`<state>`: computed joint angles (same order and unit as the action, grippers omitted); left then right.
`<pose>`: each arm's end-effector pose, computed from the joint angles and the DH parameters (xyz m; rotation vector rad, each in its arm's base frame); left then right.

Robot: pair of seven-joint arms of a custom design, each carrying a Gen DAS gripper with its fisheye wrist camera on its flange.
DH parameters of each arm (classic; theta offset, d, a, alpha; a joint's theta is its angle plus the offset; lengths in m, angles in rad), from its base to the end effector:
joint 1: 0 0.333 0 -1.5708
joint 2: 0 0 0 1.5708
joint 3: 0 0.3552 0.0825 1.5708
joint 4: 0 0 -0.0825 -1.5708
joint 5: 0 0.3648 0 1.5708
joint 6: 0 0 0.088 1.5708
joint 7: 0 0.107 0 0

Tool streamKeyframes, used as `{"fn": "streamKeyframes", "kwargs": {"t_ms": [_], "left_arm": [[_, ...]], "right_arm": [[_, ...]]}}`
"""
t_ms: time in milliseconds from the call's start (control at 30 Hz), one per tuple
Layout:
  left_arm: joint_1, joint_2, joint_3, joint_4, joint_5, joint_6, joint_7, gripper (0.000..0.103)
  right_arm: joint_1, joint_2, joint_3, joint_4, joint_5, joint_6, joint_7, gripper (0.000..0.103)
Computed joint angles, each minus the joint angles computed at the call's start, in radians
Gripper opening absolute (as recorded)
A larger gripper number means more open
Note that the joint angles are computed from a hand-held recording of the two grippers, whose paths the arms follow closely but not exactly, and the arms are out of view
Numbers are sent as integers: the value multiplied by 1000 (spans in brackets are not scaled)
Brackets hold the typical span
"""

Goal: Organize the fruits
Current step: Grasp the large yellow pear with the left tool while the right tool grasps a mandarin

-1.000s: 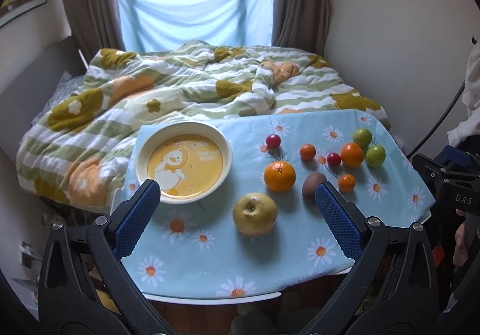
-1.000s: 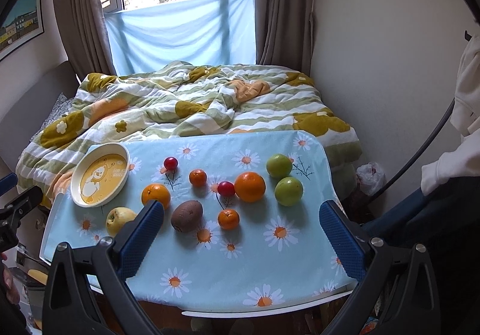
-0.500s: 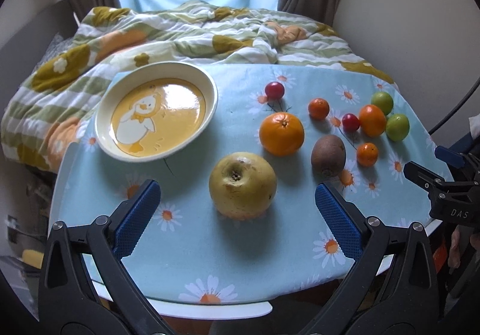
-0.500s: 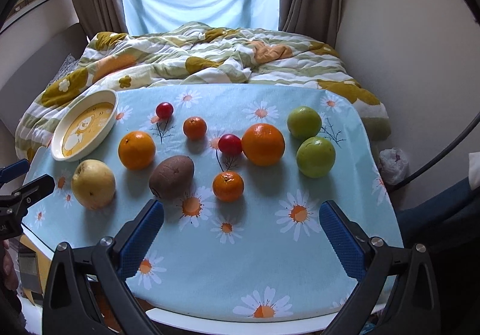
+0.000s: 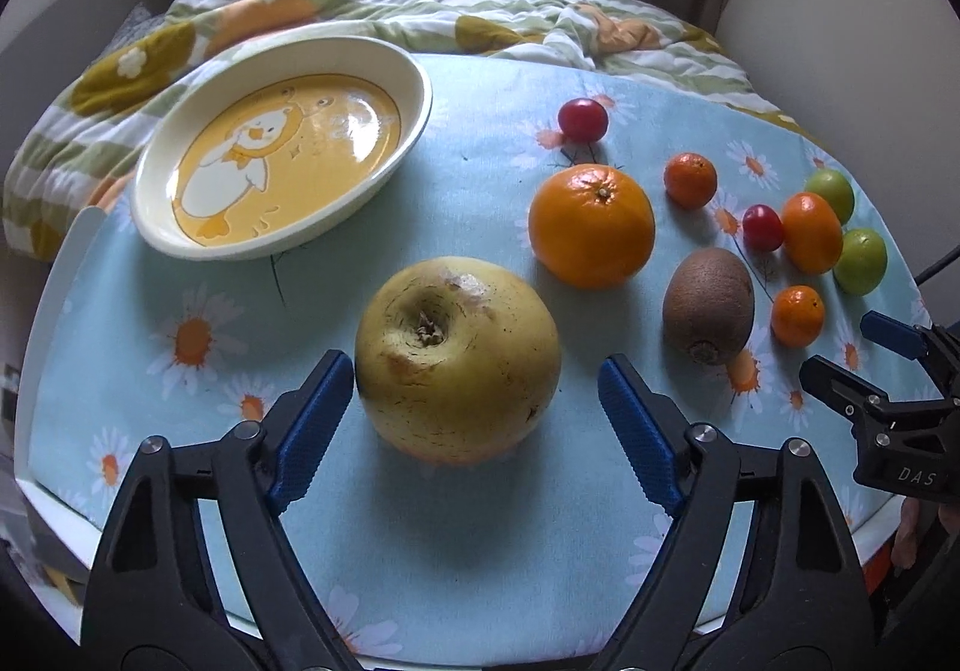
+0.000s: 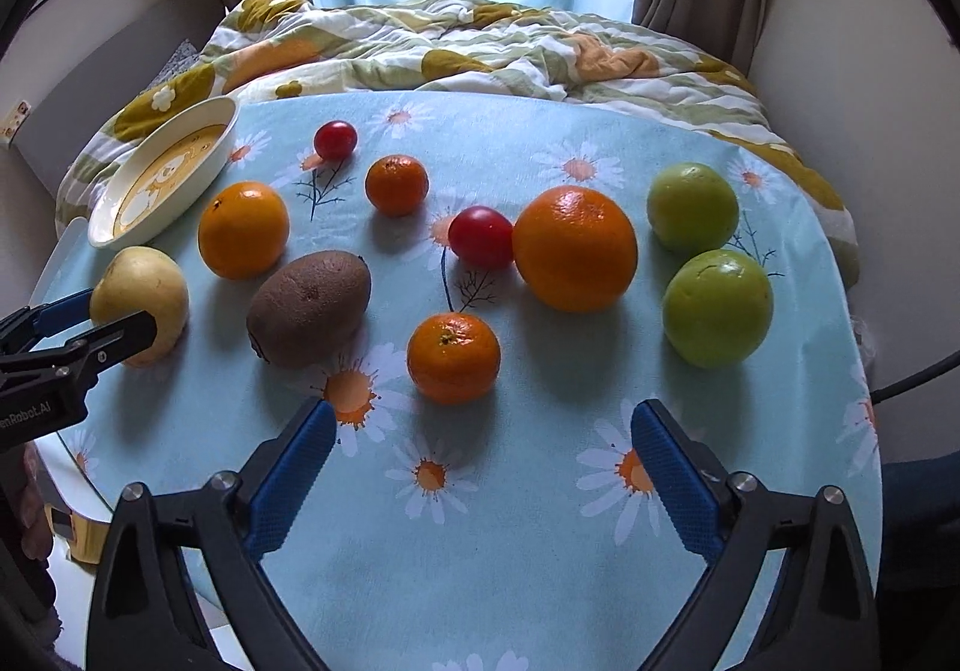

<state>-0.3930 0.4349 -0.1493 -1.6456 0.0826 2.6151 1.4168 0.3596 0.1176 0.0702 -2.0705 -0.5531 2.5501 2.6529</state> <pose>0.6189 -0.3536 0.4700 -1.5412 2.3688 -0.7071 0.5320 0.2501 0.4619 -1.6898 2.1689 -0.5453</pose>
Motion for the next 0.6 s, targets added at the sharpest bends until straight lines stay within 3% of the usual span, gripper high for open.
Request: {"fn": "streamKeyframes", "kwargs": {"t_ms": [100,233,600], "left_arm": [[-7,18,8,21,5,-17,-19,90],[-19,35,25,42,32,-43,-47,81],[-9,36,18,34,33,-33,-46,80]], "right_arm": [[-13,14,4,2,55,20,-65,85],[-22,32,4,13,110,26,-137,77],[-24,57,-4,26,167,63,-214,62]]}}
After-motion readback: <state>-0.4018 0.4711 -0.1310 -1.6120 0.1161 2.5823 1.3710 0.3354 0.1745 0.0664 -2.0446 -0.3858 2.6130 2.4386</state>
